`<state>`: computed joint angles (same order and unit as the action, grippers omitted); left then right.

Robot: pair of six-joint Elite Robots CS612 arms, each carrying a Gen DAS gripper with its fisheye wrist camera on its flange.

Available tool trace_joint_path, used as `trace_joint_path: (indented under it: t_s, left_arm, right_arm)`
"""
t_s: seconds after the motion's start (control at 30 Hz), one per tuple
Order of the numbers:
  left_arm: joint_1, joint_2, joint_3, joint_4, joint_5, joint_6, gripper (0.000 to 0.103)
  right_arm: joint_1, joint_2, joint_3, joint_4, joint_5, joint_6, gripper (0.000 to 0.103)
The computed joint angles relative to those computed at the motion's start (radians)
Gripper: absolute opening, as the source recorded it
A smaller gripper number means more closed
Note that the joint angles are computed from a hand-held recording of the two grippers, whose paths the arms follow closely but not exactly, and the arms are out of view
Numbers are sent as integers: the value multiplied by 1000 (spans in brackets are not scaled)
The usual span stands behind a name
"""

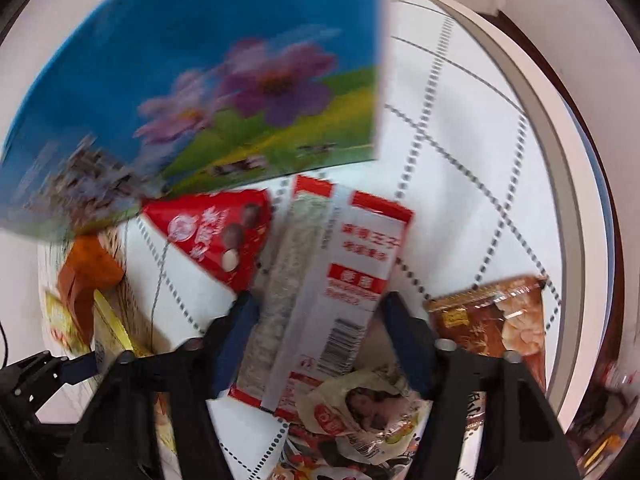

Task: Organize snacks
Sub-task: 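Grasp the yellow bread bag with left tool while right tool grasps the red spicy strip pack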

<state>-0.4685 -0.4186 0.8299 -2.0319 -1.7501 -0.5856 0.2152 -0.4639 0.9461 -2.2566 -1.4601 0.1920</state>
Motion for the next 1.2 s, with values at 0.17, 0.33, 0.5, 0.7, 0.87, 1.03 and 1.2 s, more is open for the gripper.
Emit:
trace_joint_path:
  t_s: [0.17,0.33,0.5,0.7,0.87,1.03,1.2]
  left_arm:
    - [11,-25,79,-72,-72,-23,60]
    - [23,6,76,-38,-189,29,60]
    - [13,-48,190,-177,-121,-74,55]
    - [29,-75,235,-191,-97,-72,53]
    - [34,-71,237,-208,-100,-89,53]
    - [19,-104,274,-225,-57,-97,45]
    - [14,-131,281,-238,-27,-83,44]
  right_arm:
    - [15,-17,22,59,0,-143,61]
    - [19,-35,44,147,50,-224,63]
    - [9,-40,75,106,86,-121,66]
    - [33,-54,102,25,61,-196,64]
    - [34,-47,98,48,44,-189,72]
    - [27,-68,160,-45,35,-152,53]
    - [10,-89,183,-98,64,-111,51]
